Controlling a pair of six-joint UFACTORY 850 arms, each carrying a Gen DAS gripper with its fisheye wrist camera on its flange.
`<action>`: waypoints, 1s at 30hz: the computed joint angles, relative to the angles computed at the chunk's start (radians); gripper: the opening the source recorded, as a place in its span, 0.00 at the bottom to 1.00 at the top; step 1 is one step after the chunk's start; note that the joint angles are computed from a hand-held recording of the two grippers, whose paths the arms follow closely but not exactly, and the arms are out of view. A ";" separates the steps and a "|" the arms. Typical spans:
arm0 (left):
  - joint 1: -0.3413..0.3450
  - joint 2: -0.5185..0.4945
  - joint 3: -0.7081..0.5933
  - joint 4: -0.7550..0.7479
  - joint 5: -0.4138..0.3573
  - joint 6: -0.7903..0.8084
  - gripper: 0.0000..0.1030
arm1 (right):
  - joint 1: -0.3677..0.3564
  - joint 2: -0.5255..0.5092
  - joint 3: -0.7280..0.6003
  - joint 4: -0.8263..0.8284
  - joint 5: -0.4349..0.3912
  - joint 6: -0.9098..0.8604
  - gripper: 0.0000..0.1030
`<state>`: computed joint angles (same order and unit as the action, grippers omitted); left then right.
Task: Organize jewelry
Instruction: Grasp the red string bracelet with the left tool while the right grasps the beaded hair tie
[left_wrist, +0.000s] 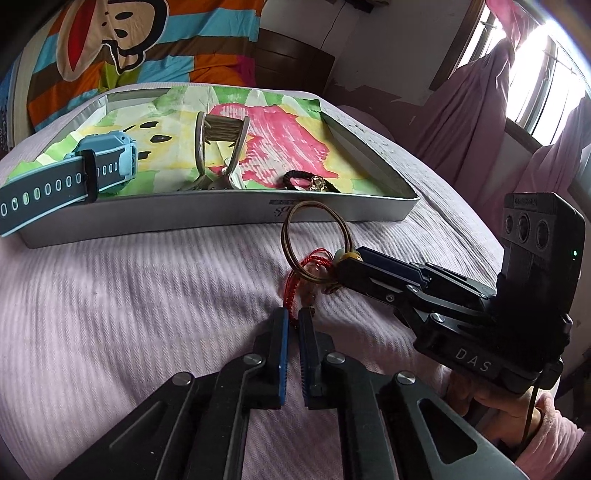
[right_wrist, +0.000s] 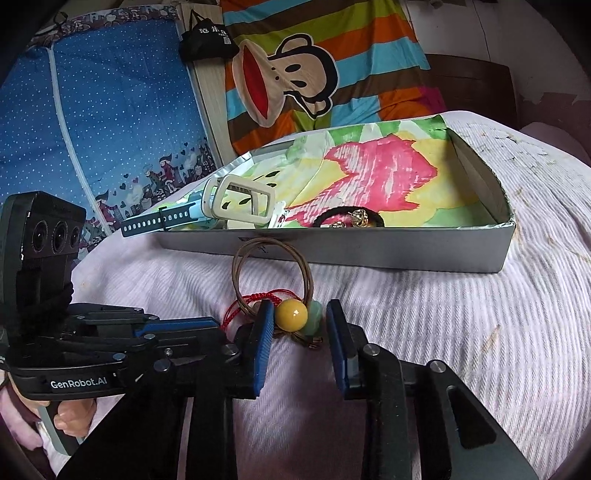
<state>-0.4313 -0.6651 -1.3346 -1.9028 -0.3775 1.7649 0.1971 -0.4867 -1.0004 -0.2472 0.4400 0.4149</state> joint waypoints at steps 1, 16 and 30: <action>-0.001 0.002 0.004 -0.015 0.002 0.016 0.03 | 0.001 0.001 0.002 0.004 0.003 -0.005 0.23; 0.027 0.026 0.059 -0.137 -0.090 0.109 0.01 | -0.001 0.006 0.025 -0.001 0.027 0.010 0.23; 0.027 0.013 0.038 -0.063 -0.132 0.037 0.26 | -0.006 0.002 0.024 -0.002 0.033 0.027 0.23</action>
